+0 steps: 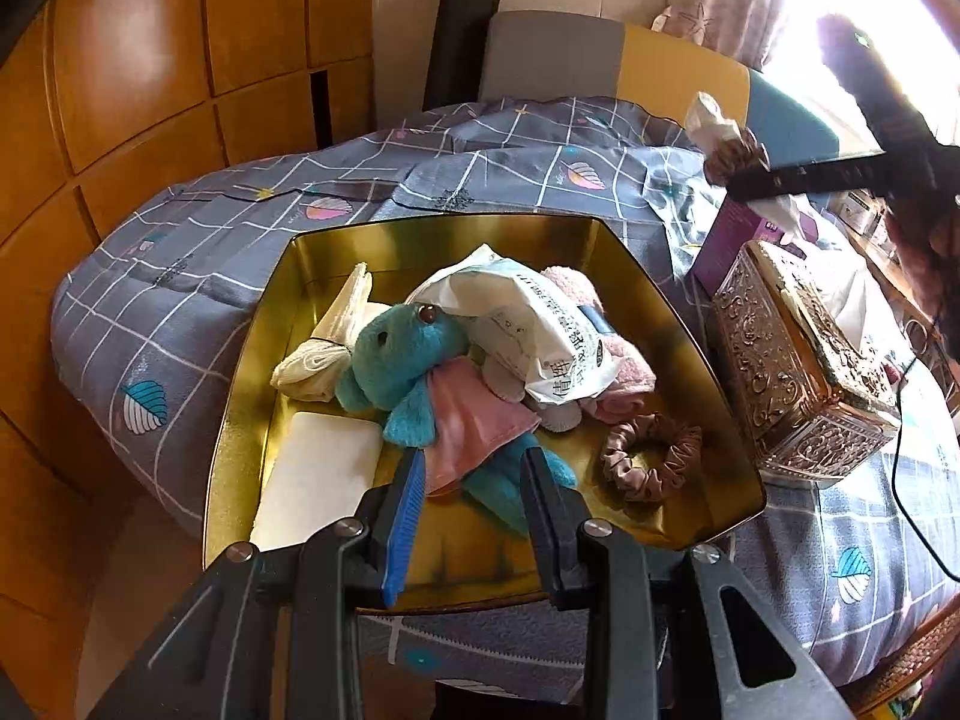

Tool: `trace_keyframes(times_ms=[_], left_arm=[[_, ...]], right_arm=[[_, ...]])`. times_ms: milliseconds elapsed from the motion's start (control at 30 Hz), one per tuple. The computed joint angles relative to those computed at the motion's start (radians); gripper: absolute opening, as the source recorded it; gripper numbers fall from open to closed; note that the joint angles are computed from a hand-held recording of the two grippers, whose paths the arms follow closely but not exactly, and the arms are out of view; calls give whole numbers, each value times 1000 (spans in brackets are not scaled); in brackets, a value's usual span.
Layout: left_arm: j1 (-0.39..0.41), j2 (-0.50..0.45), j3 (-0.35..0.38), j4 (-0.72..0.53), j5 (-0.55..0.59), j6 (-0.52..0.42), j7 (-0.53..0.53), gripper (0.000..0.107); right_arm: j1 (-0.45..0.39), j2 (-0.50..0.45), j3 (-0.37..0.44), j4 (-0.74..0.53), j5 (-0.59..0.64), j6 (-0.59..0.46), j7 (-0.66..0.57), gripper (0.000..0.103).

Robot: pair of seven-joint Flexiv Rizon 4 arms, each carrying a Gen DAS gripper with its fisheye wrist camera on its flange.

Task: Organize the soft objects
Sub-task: 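Open left tool to drop sponge bar into tray while right tool lifts cloth, then carry white cloth with scrunchie into gold tray and open right tool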

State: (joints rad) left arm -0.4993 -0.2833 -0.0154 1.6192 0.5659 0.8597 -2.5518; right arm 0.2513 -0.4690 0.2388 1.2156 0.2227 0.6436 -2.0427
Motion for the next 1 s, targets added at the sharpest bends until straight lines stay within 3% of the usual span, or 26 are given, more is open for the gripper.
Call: trace_keyframes(times_ms=[567, 1000], left_arm=[[-13, 1, -5, -11, 22, -8, 2, 32], [-14, 18, -2, 5, 50, -4, -28, 32]], right_arm=[[11, 179, 33, 267, 74, 16, -187, 29], [69, 205, 44, 354, 117, 11, -168, 29]])
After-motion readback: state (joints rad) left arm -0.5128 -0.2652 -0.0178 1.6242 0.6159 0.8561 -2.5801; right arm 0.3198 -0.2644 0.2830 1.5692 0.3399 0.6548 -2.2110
